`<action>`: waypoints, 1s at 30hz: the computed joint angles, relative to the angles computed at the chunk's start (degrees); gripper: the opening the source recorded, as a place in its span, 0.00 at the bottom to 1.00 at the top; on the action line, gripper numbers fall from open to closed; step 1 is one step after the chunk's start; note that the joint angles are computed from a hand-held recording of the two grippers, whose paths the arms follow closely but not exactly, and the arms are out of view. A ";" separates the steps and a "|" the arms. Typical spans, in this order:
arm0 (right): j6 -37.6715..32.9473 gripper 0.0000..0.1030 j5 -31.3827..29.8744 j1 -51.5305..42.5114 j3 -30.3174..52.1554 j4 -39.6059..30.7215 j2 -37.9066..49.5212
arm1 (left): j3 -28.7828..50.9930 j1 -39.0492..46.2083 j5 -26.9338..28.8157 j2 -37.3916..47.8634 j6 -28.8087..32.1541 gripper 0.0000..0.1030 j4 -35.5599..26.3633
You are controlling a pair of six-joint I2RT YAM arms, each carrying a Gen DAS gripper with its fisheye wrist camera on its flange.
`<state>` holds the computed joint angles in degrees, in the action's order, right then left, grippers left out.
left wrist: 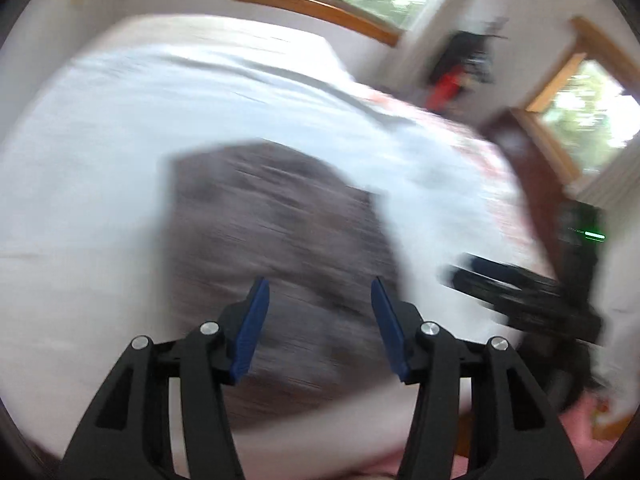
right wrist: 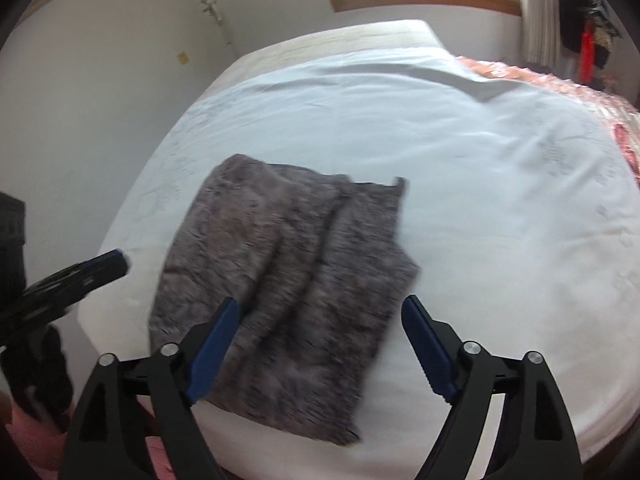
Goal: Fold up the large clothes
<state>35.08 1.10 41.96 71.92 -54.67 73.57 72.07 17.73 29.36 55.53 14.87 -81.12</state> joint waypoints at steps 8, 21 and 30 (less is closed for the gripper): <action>2.88 0.86 -10.64 -3.02 4.17 4.65 12.12 | -3.61 4.05 -10.51 8.03 1.80 0.43 10.08; 3.68 0.26 -5.51 2.47 13.63 2.68 24.51 | -6.27 7.29 -10.52 12.35 3.41 0.42 14.54; 2.54 0.08 13.00 11.46 25.14 -9.93 16.28 | -1.12 12.36 -4.75 14.63 6.48 0.41 10.96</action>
<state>37.62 14.10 53.42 97.06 -64.61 89.85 70.95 30.09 24.61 70.17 21.36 -70.15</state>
